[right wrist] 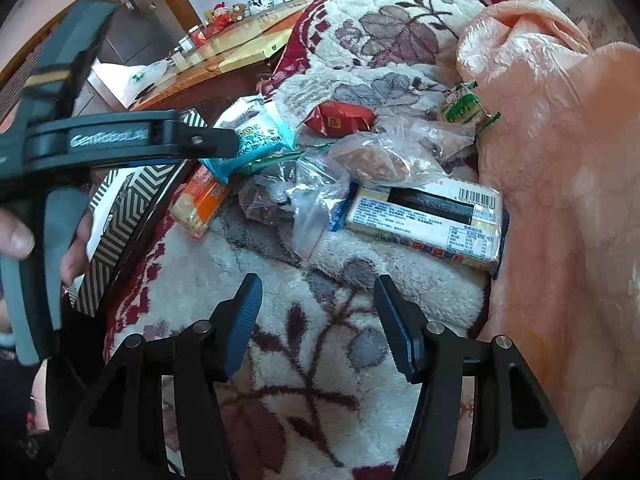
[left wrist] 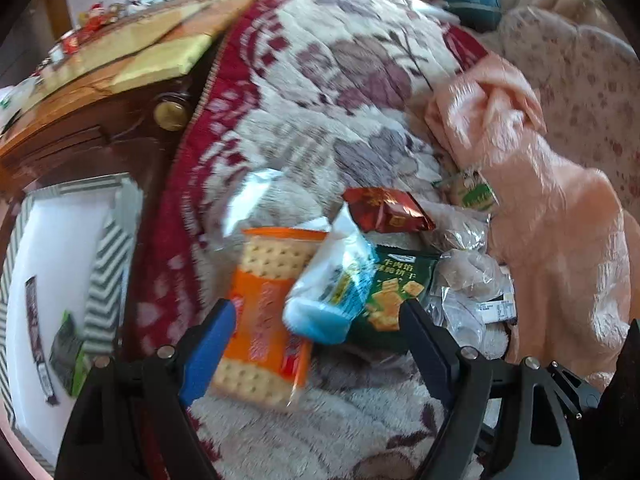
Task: Organize snacks
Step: 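Move the left gripper back to the snacks and grasp the white-blue bag, then lift the white-blue bag with the left gripper while the right gripper reaches the orange cracker pack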
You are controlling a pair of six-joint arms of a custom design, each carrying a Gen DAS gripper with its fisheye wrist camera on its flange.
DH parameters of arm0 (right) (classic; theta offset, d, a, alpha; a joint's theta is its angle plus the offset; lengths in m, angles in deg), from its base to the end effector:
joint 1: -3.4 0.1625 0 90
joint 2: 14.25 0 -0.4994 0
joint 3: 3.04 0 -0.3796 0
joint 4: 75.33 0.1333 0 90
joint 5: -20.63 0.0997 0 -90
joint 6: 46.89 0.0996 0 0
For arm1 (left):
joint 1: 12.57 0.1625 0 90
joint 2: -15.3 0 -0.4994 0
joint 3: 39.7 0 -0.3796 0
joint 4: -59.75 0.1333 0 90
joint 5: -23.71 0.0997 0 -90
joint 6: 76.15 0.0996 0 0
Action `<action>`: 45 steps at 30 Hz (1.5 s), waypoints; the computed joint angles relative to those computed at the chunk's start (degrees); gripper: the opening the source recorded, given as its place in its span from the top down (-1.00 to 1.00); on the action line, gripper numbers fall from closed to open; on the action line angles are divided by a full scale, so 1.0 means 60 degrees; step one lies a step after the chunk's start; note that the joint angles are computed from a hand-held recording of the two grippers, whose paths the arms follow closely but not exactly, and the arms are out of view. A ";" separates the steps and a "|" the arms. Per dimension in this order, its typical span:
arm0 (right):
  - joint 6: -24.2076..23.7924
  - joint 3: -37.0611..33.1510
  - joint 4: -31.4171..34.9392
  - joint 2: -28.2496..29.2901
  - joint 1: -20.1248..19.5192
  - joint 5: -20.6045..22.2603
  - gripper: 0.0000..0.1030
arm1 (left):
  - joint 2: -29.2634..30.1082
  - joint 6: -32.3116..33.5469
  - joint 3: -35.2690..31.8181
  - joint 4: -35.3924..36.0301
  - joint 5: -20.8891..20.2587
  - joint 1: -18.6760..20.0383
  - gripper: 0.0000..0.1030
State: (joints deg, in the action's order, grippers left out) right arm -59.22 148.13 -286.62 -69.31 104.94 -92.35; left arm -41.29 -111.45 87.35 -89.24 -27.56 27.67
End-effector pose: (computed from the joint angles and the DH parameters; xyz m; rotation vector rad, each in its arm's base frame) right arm 0.1675 -0.3484 0.1539 0.4351 -2.6466 0.5947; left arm -0.2432 -0.4621 0.1257 0.3995 2.4525 -0.4062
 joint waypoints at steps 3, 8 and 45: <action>0.0023 0.0000 0.0047 -0.0038 -0.0136 0.0114 -0.13 | 0.0301 0.0394 -0.0275 0.0131 -0.0171 0.0173 -0.64; -0.0001 -0.0007 0.0200 -0.0070 -0.0224 0.0204 -0.13 | 0.0429 0.0686 -0.0324 -0.0070 0.0147 0.0185 0.22; 0.0933 -0.3014 0.2753 0.1530 0.1982 -0.0908 -0.13 | -0.2741 -0.1674 0.2235 -0.0279 0.1789 -0.0403 0.51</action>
State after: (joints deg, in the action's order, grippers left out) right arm -53.62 130.04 -270.10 -60.13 116.83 -97.79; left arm -57.73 -121.49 100.76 -90.92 -16.83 25.26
